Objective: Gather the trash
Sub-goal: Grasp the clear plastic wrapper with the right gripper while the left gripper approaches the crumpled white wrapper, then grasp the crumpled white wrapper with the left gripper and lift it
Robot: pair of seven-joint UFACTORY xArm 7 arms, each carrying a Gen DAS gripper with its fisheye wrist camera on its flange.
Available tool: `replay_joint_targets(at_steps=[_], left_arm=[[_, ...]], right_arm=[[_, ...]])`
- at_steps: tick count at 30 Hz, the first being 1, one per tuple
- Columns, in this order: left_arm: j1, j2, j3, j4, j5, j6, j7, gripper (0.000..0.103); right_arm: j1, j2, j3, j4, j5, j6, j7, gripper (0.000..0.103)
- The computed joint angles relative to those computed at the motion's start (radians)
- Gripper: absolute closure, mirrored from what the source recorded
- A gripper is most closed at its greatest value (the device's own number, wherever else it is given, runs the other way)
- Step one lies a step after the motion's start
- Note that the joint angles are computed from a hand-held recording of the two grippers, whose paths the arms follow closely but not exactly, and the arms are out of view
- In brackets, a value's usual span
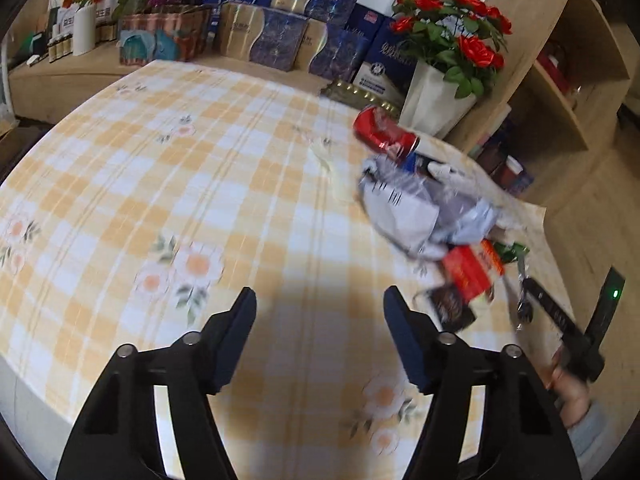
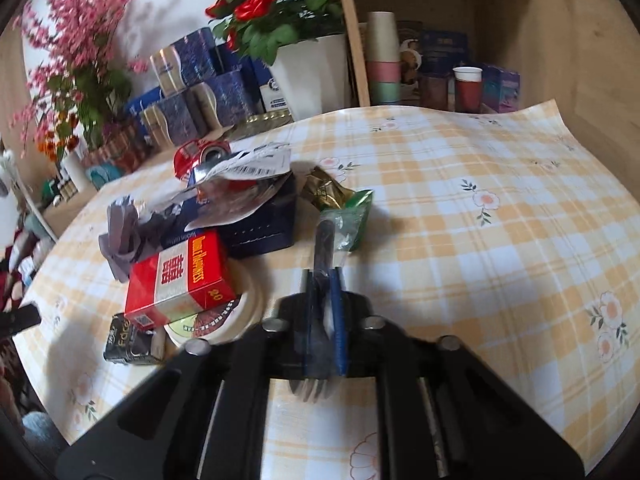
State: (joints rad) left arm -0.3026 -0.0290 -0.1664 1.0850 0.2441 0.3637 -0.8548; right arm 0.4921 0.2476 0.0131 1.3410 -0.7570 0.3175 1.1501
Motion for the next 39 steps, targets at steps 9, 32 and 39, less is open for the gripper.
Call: replay_joint_targets(at_steps=[9,32,39], left_arm=[[-0.046,0.256,-0.016,0.302,-0.254,0.005,0.232,0.04],[-0.057,0.359,0.001,0.384,-0.373,-0.145,0.265,0.08],[-0.089,0.197,0.046,0.245,-0.245,-0.186,0.252,0.082]], right_arm=[[0.0,-0.01,-0.008,-0.025,0.0,-0.052,-0.002,0.096],[0.001,-0.014,-0.011,-0.031,-0.006,-0.06,0.019,0.096],[0.001,-0.013,-0.01,-0.028,-0.005,-0.048,0.027,0.096]])
